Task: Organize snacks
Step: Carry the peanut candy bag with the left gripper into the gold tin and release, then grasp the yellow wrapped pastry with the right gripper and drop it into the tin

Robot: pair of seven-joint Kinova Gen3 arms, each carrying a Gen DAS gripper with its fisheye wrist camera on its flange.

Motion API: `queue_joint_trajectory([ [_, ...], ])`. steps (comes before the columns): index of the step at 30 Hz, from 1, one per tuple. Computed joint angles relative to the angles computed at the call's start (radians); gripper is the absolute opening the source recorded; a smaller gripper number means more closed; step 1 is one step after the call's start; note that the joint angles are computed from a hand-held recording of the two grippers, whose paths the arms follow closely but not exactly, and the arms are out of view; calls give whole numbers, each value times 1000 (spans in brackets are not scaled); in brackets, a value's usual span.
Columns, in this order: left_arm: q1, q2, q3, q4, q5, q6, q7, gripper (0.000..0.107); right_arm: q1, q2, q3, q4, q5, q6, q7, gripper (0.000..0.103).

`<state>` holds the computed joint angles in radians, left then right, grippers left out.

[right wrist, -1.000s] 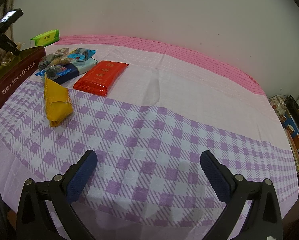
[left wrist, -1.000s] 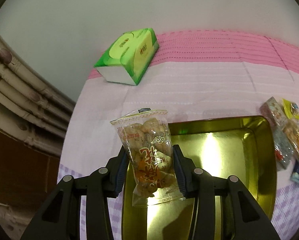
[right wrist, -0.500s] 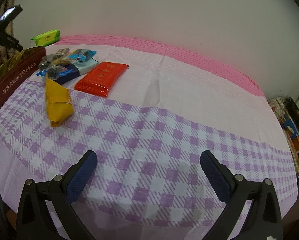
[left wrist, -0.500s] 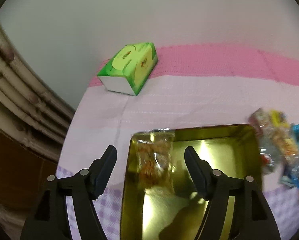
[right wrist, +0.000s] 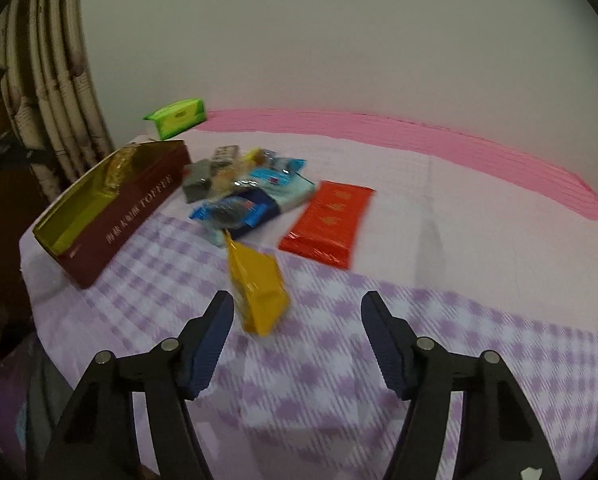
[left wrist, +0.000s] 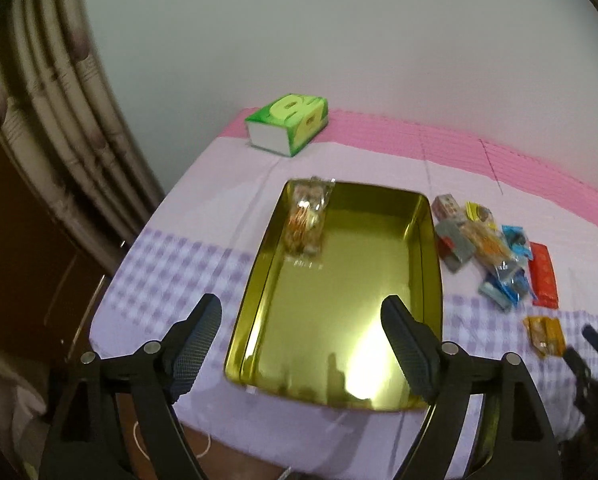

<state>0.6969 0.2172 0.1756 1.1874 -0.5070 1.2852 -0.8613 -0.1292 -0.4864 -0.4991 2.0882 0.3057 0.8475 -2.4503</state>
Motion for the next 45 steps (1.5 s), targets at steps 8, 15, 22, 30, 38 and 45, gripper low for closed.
queue_joint_trajectory([
  [8, -1, -53, 19, 84, -27, 0, 80, 82, -57, 152, 22, -72, 32, 30, 39, 66],
  [15, -37, -73, 27, 134, -21, -28, 117, 82, -145, 138, 114, -88, -30, 40, 41, 21],
  [22, -61, -82, 37, 145, 11, -43, 105, 82, -171, 167, 112, -249, -61, -5, 99, 21],
  [30, -65, -97, 46, 162, -23, -48, 128, 82, -243, 377, 154, -443, -59, -61, 160, 21],
  [38, -98, -94, 39, 160, 33, -54, 84, 82, -330, 610, 269, -606, -117, -37, 240, 21],
  [45, -112, -77, 34, 149, 57, -45, 47, 82, -383, 723, 347, -686, -152, 3, 257, 21],
])
